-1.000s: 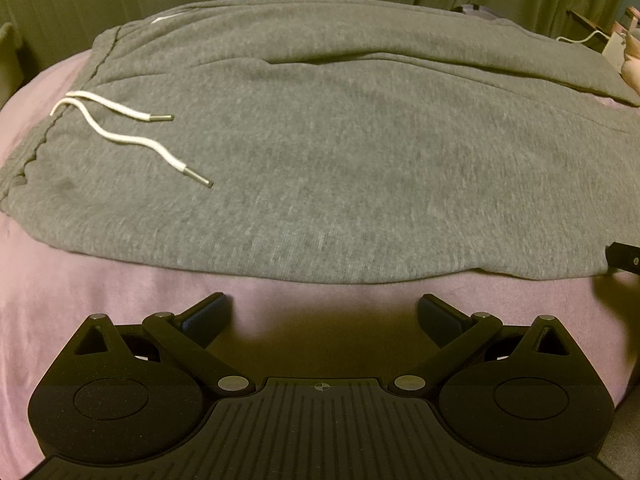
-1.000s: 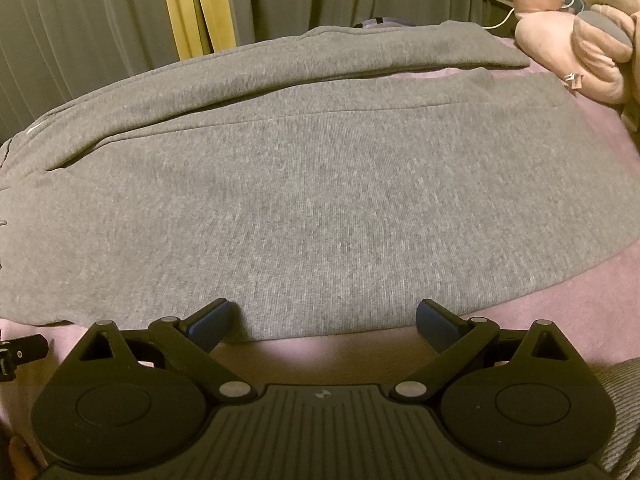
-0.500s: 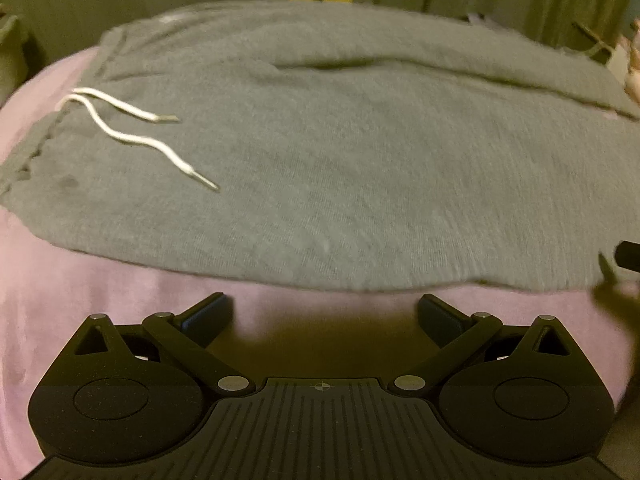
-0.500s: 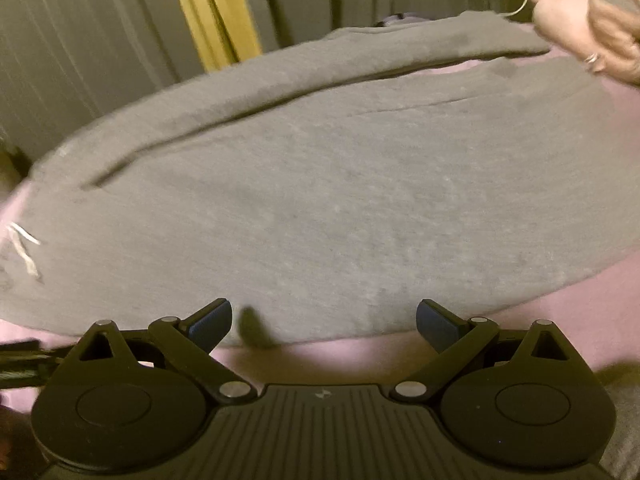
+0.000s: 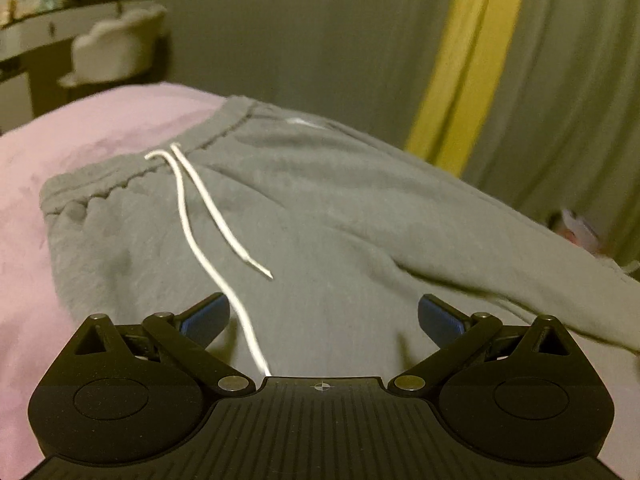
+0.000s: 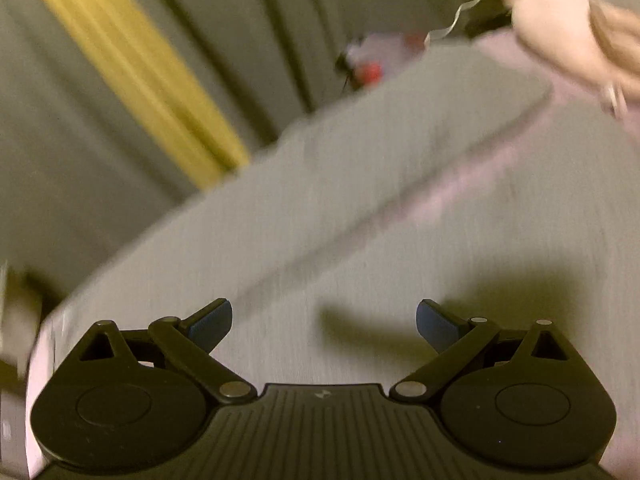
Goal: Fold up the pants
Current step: 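Move the right tool to a pant leg hem and close on it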
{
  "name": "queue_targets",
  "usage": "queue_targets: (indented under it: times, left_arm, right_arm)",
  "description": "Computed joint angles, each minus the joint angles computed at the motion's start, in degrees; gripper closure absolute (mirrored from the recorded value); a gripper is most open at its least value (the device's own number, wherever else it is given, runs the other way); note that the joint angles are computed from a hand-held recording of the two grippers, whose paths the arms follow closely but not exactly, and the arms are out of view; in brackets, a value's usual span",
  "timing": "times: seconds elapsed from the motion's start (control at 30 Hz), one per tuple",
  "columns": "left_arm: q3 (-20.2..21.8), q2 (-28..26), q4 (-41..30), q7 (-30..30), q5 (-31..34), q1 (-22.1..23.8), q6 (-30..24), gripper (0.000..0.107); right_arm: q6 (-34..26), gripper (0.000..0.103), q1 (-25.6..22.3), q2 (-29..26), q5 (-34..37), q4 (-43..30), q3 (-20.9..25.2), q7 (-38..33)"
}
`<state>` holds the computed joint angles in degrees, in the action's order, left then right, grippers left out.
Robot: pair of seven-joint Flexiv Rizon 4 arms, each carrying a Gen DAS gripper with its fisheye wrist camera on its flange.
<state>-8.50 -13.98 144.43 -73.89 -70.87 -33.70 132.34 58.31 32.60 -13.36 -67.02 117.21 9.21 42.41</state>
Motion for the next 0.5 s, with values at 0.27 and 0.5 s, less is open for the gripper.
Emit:
queue_targets:
  times: [0.27,0.5]
  left_arm:
    - [0.48,-6.26,-2.32,3.31,-5.72,1.49,3.74,0.004]
    - [0.34,-10.92,-3.23,0.53,-4.57,0.90,10.65,0.004]
  right_arm:
    - [-2.45,0.007,-1.86,-18.21,18.24,-22.67,-5.82,-16.78]
    - [-14.47,0.028,0.78,-28.13,31.49,-37.64,-9.49,-20.22]
